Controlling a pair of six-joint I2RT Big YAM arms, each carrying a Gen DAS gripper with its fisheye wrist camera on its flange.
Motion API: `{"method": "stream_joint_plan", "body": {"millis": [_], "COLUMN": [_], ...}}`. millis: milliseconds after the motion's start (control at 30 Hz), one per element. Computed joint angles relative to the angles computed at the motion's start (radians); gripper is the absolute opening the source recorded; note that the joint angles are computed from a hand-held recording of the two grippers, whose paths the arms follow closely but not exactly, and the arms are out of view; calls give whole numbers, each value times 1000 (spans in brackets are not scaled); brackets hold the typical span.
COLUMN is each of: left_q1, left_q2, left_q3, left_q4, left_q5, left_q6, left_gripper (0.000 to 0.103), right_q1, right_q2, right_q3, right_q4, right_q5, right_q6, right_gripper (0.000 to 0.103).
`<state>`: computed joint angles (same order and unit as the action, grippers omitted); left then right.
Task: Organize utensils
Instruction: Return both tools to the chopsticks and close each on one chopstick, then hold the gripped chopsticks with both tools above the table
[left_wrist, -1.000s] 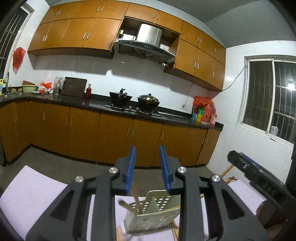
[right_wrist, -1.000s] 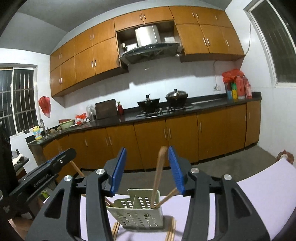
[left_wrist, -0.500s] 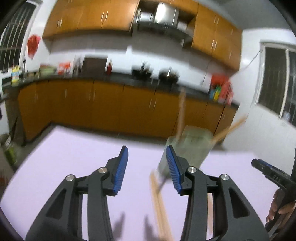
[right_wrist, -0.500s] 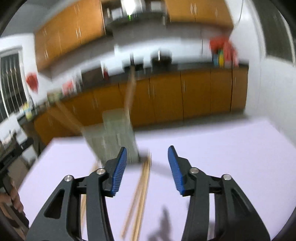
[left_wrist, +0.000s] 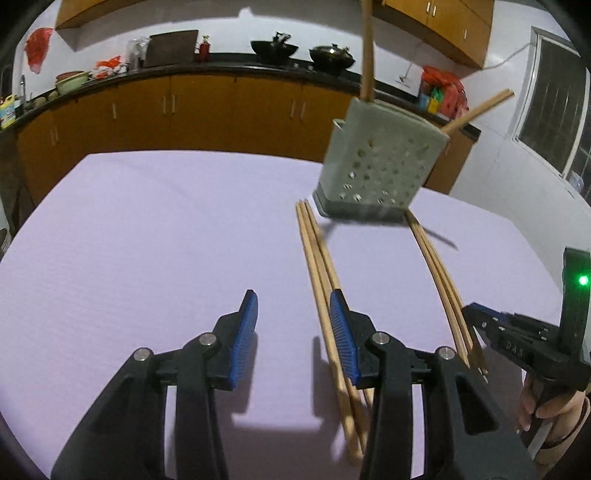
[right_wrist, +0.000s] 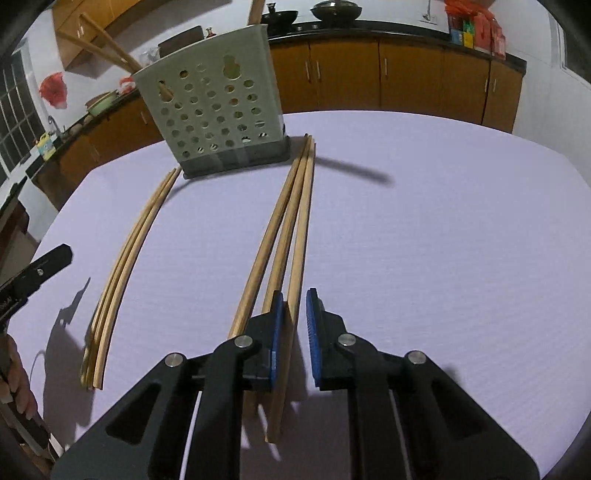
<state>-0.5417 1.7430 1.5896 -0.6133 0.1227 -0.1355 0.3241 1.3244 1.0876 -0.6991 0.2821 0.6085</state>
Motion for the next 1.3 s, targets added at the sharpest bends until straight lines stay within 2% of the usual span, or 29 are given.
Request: {"method": "stream_joint_plan", "body": {"millis": [33,100,200,400,667,767,867,1067,1200,1300], "left_q1": [-2,-13,-22,-35,-47,-54,-57,-6,19,17], "left_q2": [6,13,24,48,65,75,87,98,96,94], "left_q3": [6,11,18,39,66,81,99,115,111,111], "left_q4": [-11,-29,-58,-103,-126,-133,-139,-144,-140,-142], "left_q5": [6,9,17,9,-38,-54,-71,-90,-55,-59], "left_q6": [6,9,30,57,68,77,80,40,19,27], "left_gripper": [37,33,28,20,18,18,9,8,9,12], "right_q1": [3,2,-30,-31,-24,-21,-10,-50,-69,-67], "right_q2": [5,16,-8,-23,-20,-16,-5,-24,-44,-36], "right_q3": [4,17,-10,-28,-16,-9,5,-9,-32,-25], "right_q4": [-9,-45,-24,-16,-34,-28,-35,-59,-42,-49], "right_q5": [14,75,56,69,77,53,67,104,89,100], "right_q6": [-9,6,50,23,3,3,-16,16,19,14], "right_gripper": [8,7,7,7,8,8,8,7,8,8]}}
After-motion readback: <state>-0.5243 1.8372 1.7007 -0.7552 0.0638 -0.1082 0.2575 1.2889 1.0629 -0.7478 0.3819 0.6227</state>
